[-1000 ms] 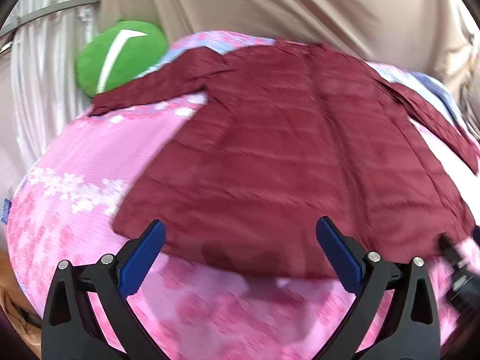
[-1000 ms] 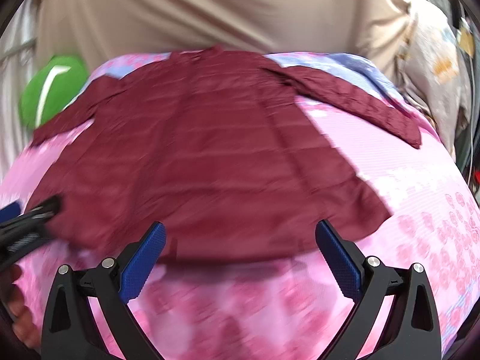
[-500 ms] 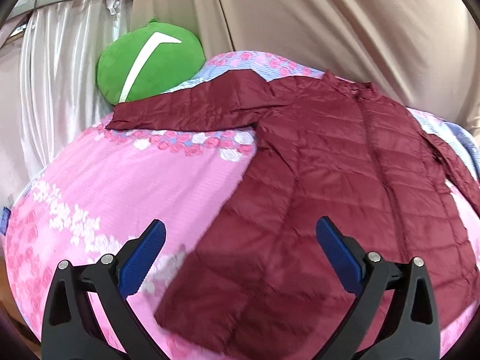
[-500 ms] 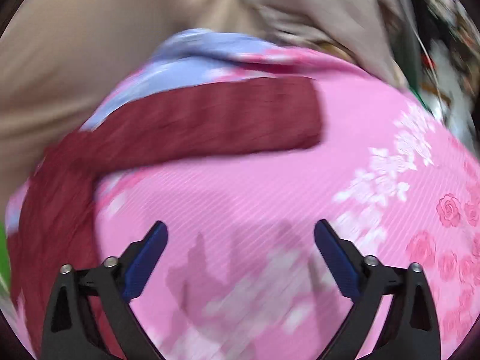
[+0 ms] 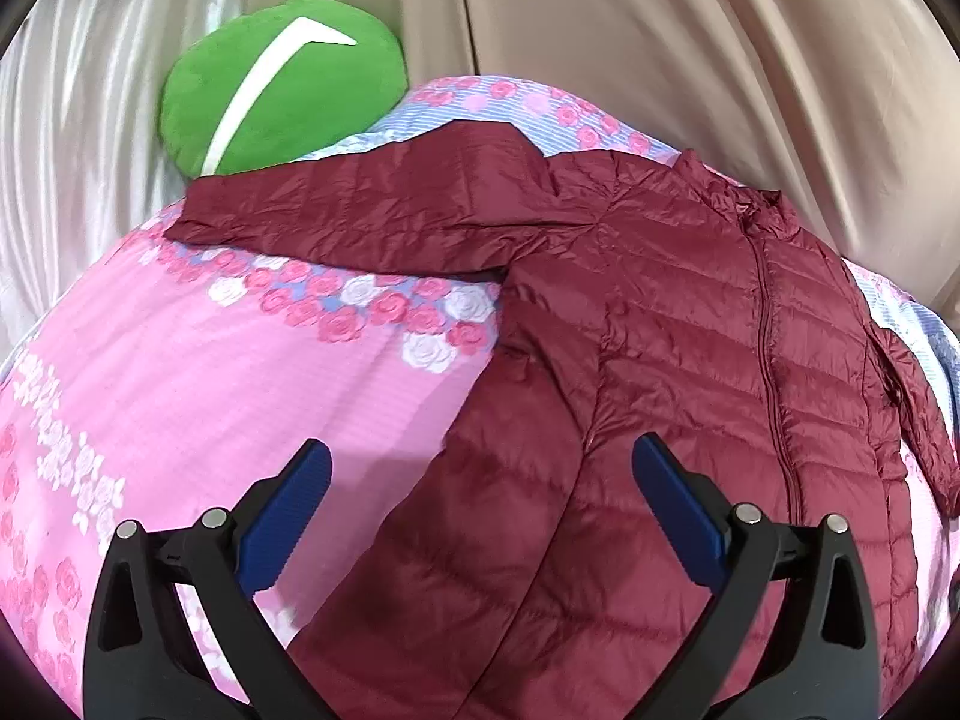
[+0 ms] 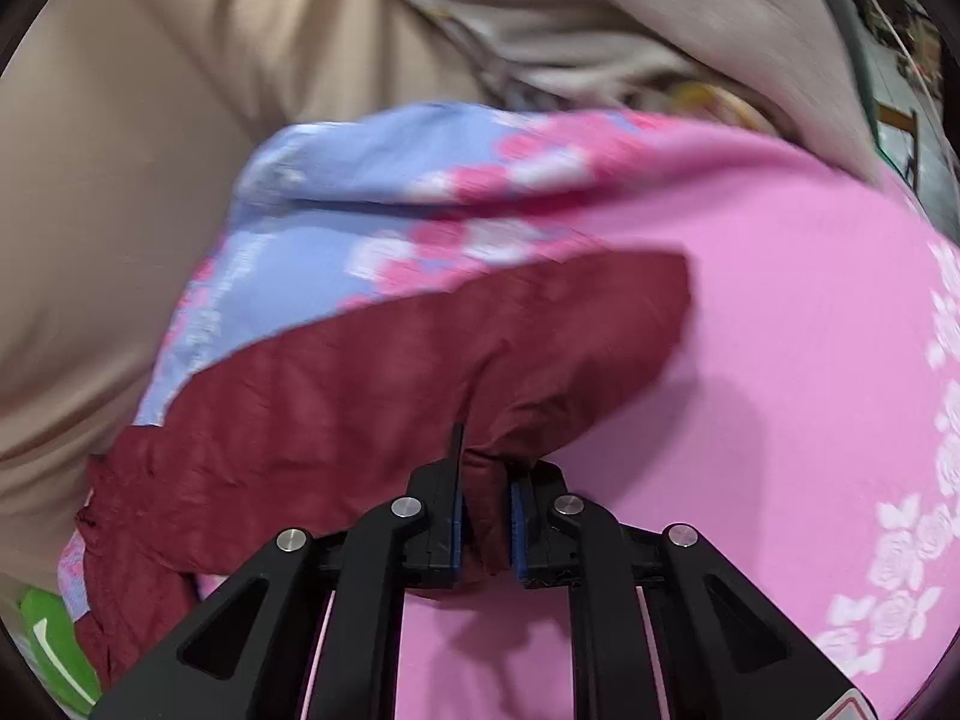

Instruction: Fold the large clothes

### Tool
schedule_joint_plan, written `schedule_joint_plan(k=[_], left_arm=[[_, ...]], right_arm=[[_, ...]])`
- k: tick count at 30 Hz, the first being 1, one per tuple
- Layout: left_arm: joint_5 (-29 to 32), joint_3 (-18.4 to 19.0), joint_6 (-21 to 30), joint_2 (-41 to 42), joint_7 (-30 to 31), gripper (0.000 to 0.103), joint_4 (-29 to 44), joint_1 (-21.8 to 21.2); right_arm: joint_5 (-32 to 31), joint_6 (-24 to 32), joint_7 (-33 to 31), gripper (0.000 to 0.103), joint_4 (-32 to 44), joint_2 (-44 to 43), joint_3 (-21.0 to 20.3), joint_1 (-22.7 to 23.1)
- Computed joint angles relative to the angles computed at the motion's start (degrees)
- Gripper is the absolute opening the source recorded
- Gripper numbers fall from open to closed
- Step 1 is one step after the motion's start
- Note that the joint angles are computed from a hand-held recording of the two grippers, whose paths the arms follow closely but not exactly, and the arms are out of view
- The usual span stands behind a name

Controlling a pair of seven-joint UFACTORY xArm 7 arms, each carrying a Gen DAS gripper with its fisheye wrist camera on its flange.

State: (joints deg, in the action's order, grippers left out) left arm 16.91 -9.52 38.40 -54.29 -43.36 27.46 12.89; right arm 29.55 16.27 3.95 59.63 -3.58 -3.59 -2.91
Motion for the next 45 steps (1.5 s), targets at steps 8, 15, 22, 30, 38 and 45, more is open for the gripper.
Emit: schedule_joint_plan(k=[8,15,22,30,38,45], left_arm=[[1.9,-0.37,-5.81,6.46,0.76,0.098,3.88,0.68],[-1.43,3.47,-10.32,10.78,3.62,0.098,6.11,-1.43],[-10.79,11.62,-13.62,15.81,11.49,0.098,6.53,-6.39],[-23.53,17.83,-15.79,26.45,22.53,0.098,12.47,-11.58],[-41.18,22.03,-12.92,44.41,37.88,0.095,27.39,-18.82],[-42.41,17.22,-13.03,49.5,42.39,0.006,31.89,-14.67]], right_arm=[[-4.3,-0.12,-6.0,0.009,24.39,8.04,9.65,10.69],[-21.86,8.38,-2.58,0.011,50.8,26.54,15.37,27.28],[-30.31,18.94,-4.31,0.037,66.79,43.12,14.11,41.0],[-22.34,-1.5,-8.44,0.064,37.06,23.34,16.65,33.13],[-37.77,-3.34,15.6,0.067,24.79,13.8,2.56,30.22],[-43.98,0.9,22.92,0.067,23.2,14.9,1.71,23.9]])
